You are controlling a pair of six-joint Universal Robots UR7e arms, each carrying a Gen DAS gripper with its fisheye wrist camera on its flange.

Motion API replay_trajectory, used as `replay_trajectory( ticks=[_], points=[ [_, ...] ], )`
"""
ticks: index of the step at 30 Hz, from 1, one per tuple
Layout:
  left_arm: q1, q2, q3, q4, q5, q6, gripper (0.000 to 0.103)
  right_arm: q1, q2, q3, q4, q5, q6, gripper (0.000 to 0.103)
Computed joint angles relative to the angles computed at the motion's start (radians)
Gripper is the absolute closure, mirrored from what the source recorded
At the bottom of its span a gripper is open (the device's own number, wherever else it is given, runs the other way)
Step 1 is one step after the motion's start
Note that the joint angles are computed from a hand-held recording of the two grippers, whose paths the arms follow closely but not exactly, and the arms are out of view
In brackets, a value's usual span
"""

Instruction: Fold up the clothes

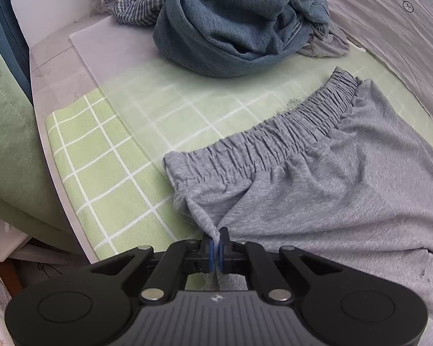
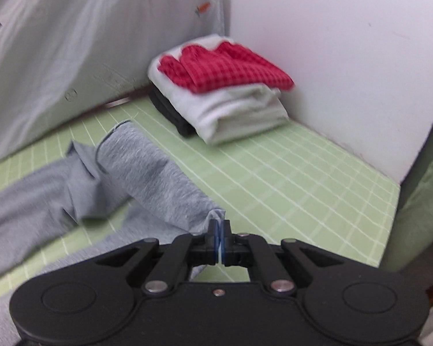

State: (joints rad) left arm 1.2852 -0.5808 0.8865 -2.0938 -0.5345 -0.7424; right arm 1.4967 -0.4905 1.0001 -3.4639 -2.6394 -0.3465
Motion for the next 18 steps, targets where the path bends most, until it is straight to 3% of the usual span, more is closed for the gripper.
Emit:
replay_trajectory(
  ticks=[1,6,9,12,13,15,18],
  points=[
    [0.0,-0.002,-0.001,-0.009,0.01,0.008,0.099,-0.007,-0.026,0.056,0.021,-0.022,0.072,0.102],
    [-0.001,0.005,-0.045,0.029,0.122,0.02,0.1,-0.022,-0.107,0.22,0.1,-0.039,0.242,0.102],
    [0.009,0.005,-0.072,0.047,0.099,0.028,0.1,-0.026,-0.136,0.273,0.172,-0.017,0.291,0.101],
    [-0.003,0.015,-0.08,0.069,0.11,0.062,0.095,-0.015,-0.109,0.255,0.141,-0.023,0.195,0.096],
    [-0.009,0.014,-0.071,0.074,0.12,0.06,0.094,-0.008,-0.099,0.246,0.114,-0.023,0.142,0.085],
    [-0.02,0.009,-0.054,0.092,0.129,0.034,0.08,0.003,-0.075,0.221,0.033,-0.007,0.006,0.065],
    [-0.034,-0.009,-0.009,0.075,0.127,0.006,0.078,0.007,-0.061,0.197,-0.017,0.058,-0.156,0.061]
  ],
)
